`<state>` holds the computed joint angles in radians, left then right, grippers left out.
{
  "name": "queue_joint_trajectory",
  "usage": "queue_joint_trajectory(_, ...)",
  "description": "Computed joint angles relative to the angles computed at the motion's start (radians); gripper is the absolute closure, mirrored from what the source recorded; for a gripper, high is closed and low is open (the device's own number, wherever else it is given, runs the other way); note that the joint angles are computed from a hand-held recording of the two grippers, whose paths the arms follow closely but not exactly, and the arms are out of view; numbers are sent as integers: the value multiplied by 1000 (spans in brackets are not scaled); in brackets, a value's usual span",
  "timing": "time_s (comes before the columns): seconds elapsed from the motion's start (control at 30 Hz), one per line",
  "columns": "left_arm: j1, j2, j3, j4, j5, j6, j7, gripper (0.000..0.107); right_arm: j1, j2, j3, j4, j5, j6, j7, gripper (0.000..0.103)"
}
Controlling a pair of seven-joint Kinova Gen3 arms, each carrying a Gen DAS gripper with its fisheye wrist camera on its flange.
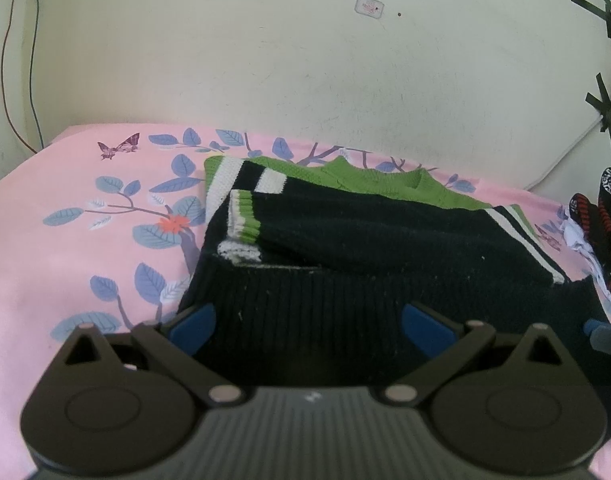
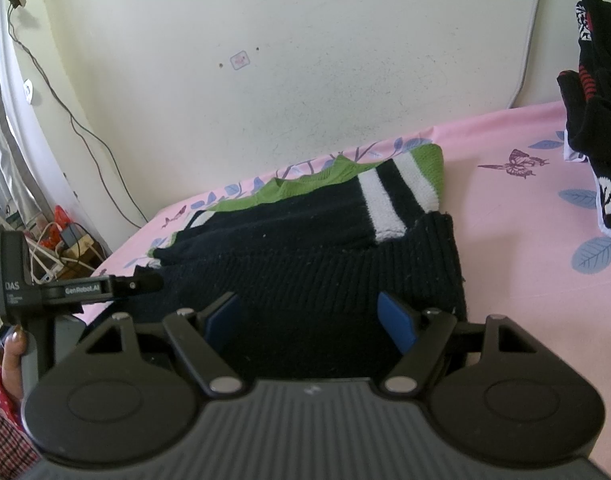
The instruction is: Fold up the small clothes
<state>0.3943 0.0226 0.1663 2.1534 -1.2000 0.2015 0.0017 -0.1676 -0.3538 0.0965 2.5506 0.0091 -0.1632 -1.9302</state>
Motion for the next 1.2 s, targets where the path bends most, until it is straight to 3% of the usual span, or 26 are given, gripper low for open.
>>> queue_joint_trajectory(1.2,8,4,-4,-1,-19,6,17,5,1,0,-1,-1,3,1,-3,34)
